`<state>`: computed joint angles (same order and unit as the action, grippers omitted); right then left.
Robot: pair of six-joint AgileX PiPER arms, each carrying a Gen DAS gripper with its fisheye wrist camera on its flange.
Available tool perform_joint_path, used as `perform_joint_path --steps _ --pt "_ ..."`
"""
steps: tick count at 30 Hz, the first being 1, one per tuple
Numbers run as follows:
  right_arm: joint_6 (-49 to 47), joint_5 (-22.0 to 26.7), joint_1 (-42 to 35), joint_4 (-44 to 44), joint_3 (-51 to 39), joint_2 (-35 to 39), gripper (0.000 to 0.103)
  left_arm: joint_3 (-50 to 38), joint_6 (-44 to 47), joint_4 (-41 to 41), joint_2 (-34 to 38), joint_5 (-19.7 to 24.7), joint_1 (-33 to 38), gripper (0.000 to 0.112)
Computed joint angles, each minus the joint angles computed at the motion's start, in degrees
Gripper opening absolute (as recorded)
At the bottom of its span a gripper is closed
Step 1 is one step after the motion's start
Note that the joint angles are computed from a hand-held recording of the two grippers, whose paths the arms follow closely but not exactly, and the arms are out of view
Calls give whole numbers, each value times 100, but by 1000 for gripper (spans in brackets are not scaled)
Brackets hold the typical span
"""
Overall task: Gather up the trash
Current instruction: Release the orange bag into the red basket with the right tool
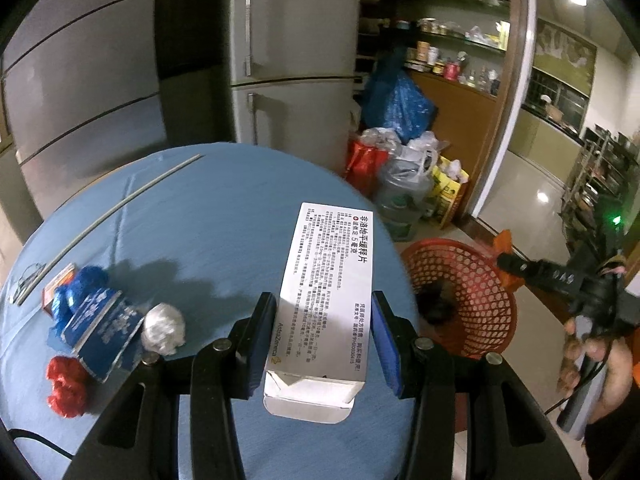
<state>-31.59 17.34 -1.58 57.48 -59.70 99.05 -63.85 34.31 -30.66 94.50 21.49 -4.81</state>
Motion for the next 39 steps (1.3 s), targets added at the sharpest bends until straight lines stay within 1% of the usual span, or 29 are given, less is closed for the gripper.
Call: perform_joint_path --steps 4,6,11,14,19,21,23,25,27,28,29,30,31,33,36,39 --pt "-198 27 -122 97 63 109 32 -217 -139 97 179 16 -246 49" --pt "-171 30 -152 3 51 164 32 -315 -255 156 268 12 -360 49" --pt "-69 -19 -244 -171 -25 300 32 -658 -294 88 572 184 -541 49" --pt "83 104 -313 -344 -147 446 32 -781 -286 93 713 226 -671 49" --pt "682 -31 -271 -978 -367 685 32 -974 -324 149 926 324 -876 49" --pt "982 32 -328 -1202 -502 847 32 -1017 -359 205 963 344 -935 49" --pt "1213 -25 -345 -1473 -540 950 32 -1092 -404 247 1018 383 -985 49" --pt "1423 123 -402 -1719 -674 1120 34 -1185 -499 331 1083 411 -1045 49" --pt "2040 305 -433 -2363 -848 1299 34 -1318 -568 375 1171 475 -1083 49" --pt "2177 321 -435 -2540 -873 1336 42 -1377 -588 382 1210 503 -1103 49" --pt "2203 332 -454 -2575 -873 1342 55 -1453 -604 390 1261 542 -1138 49" --pt "2337 275 -465 -2670 -827 1312 85 -1513 -600 387 1304 582 -1155 49" --pt "2413 152 -491 -2700 -737 1243 90 -1588 -607 389 1356 628 -1183 49" --pt "2119 85 -613 -2369 -612 1108 90 -1778 -680 450 1489 725 -1272 49" --pt "2010 -105 -770 -2181 -337 821 90 -2022 -761 535 1669 835 -1433 49" --pt "1752 -185 -968 -1848 -98 574 90 -2281 -863 654 1860 959 -1619 49"
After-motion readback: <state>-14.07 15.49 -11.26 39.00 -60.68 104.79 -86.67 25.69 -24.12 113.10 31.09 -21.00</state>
